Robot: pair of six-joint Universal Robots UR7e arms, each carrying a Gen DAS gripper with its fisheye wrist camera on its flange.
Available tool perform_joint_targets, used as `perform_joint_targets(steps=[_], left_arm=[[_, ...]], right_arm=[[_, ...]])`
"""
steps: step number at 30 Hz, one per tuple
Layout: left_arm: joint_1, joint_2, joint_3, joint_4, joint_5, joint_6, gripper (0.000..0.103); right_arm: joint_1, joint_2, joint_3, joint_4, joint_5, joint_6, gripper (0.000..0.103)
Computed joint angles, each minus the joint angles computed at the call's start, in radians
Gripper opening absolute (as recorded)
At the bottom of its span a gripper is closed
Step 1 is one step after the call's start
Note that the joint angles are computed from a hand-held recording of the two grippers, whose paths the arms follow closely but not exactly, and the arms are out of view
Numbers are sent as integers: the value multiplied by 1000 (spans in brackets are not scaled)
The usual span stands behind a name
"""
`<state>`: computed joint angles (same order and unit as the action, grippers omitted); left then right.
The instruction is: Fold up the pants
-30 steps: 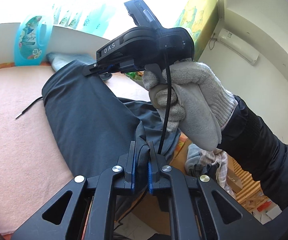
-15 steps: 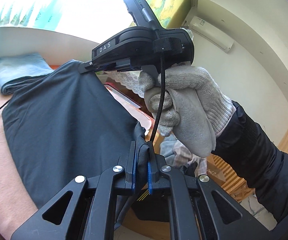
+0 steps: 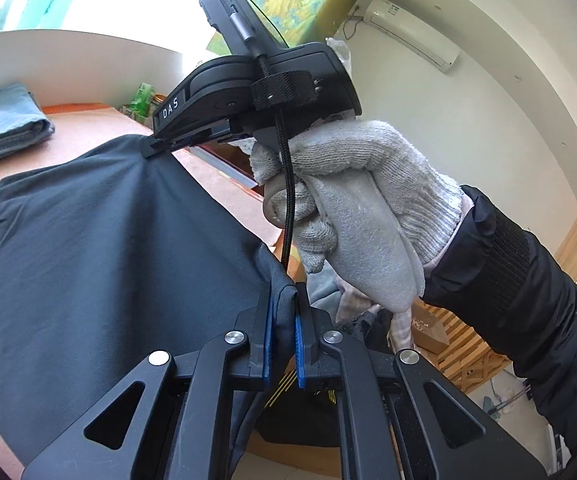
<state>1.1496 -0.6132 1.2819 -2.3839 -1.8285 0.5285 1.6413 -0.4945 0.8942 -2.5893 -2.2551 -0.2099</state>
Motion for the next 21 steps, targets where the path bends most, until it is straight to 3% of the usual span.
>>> perform_joint_targets(steps=[2,3,5,7,14,21], left_arm=[[-2,-9,6,15,9,8,16],[-6,-18,22,10,18,14,18],[-8,-35,36,24,31,21,33],[-2,-60,59,31,23,21,38],[38,-124,96,-17,75,16,39],[71,-129,108,-115,199,-21,39]], right_arm=[[-6,-7,4,16,-8,15,5],[-5,-14,16,-4,-24,15,12],[-3,-35,47,-50,-24,1,17],[3,-66,95,-109,-3,-5,27],[50,-143,264,-256,28,-69,31],[114,-174,303,-234,87,-69,31]])
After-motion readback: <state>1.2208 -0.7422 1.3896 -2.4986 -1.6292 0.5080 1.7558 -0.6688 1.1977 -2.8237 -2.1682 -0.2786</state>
